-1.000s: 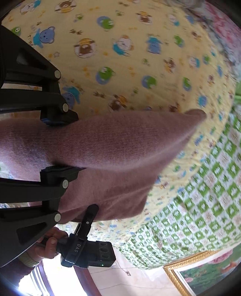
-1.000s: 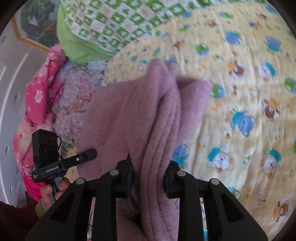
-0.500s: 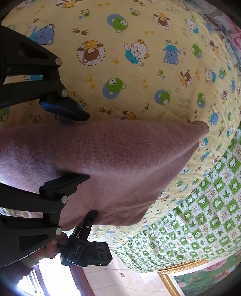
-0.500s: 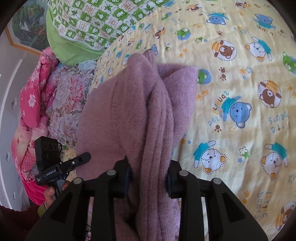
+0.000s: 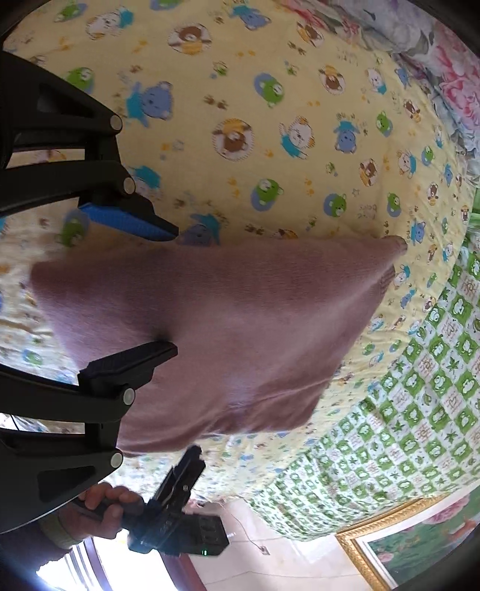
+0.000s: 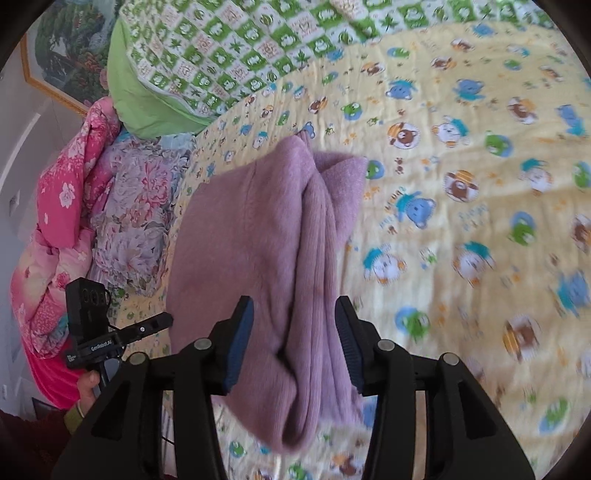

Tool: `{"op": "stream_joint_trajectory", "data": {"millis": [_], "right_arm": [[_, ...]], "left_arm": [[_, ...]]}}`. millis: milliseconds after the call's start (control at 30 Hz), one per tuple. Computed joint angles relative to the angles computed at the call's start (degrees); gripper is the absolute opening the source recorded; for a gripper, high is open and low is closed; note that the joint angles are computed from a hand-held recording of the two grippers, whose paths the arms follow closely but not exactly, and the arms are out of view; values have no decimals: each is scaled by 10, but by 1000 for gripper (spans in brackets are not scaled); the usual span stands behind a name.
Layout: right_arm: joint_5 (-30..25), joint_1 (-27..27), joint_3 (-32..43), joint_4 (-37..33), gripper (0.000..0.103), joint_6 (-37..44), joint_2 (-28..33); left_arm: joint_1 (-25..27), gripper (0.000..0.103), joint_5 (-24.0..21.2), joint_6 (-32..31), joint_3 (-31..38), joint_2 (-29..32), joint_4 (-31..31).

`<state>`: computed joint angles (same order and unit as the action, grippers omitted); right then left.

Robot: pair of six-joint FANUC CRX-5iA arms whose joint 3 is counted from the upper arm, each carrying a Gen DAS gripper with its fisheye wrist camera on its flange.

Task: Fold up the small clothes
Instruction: 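Open both grippers and lift them away from the folded sweater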

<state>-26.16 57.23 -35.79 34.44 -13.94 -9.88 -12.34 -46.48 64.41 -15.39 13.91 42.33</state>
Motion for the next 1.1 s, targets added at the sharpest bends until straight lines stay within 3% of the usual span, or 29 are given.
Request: {"op": "stream_joint_trajectory", "data": {"millis": [100,200,333,367,433,467,533,667,733,833,1000,1067,1100], "right_arm": [[-72,41,9,47,57,-36,2],[-96,66,13,70,60,-50,9],[-124,82,50,3,59,31,41],[-130,85,58,-18,54,52,48],[-130,83,68,-61,20,90,60],[-131,82,67,-68,14,93,61],[-122,80,51,-54,12,68,50],[-154,80,55,-81,12,85,54],[-135,74,43,-103,12,79,52],[-128,85,23,-70,12,29,34],[-177,114,30,-23,14,5,21],[-194,123,34,-5,20,-8,20],[-199,129,32,11,30,-22,17]], "left_arm": [[3,57,-5,0,-15,-16,-10],[2,58,-5,-2,-30,-33,-26],[0,59,-13,3,-37,-42,-55],[-2,59,-15,6,-38,-44,-67],[-5,59,-18,2,-39,-44,-78],[-7,59,-18,3,-40,-44,-86],[-12,59,-20,7,-40,-42,-102],[-17,60,-18,6,-45,-35,-110],[-19,61,-12,6,-48,-34,-115],[-20,60,-15,12,-46,-39,-122],[-17,59,-13,17,-57,-66,-126],[-18,59,-9,24,-62,-79,-131],[-19,60,-4,28,-66,-89,-134]]}}
